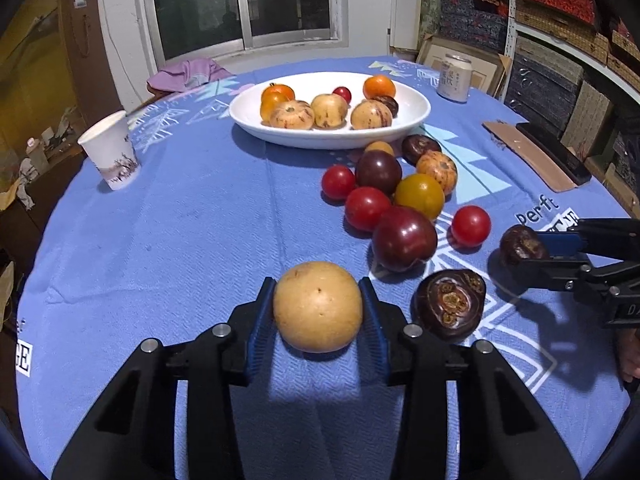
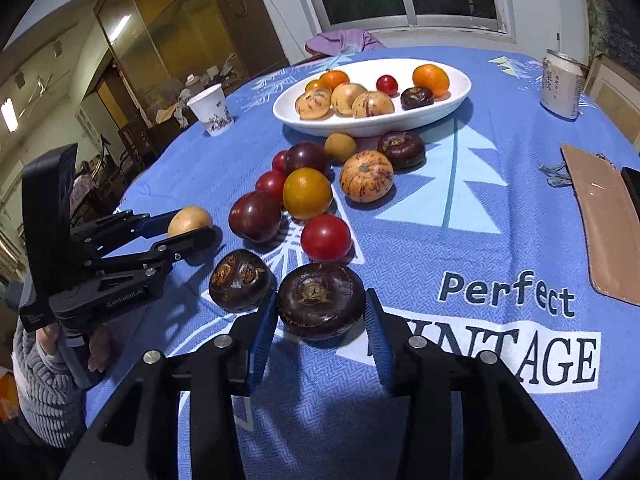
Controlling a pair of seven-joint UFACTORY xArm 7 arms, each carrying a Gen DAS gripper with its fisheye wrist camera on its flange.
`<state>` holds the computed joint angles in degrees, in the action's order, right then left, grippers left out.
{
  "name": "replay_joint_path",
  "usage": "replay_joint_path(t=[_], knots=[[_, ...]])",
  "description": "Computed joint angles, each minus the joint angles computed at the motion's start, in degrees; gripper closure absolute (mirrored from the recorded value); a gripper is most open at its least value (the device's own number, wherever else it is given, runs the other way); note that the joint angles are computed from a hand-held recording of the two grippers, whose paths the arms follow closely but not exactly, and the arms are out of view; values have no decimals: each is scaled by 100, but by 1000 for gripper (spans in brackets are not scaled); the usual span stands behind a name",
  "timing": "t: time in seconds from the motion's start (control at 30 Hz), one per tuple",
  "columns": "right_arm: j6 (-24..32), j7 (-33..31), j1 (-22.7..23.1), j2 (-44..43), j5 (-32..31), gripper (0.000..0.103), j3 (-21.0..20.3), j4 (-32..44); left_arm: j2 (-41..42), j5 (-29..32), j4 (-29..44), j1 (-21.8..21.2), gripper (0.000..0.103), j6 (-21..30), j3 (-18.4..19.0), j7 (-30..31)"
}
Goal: Organize fruits
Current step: 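Carry both fruits onto the white plate and set them down, then open both tools and withdraw them toward the fruit pile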
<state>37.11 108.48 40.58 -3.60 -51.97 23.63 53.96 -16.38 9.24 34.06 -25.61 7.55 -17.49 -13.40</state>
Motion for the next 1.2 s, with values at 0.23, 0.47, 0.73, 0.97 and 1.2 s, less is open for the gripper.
replay_joint_path(t=[0.23,0.47,0.73,0.97,1.2], knots=[[740,-681,-305,-663,32,59,48,345,122,632,897,601,62,289,-382,-569],[1206,-1200,-1058,-410,-504,59,-42,1492,1351,1476,2633,588,61,458,-523,-1362],[276,-1443,-1223,712,-173,59,-888,1909,2698,3003,3741,-177,61,827,98,-2730],[17,-2068,-1062,1314,589,59,-1337,2031,3177,2495,3998,-483,61,742,498,-2364],[201,-2075,-750,1426,556,50,-1503,2089,3149,2178,3880,-901,43,548,1035,-2221]])
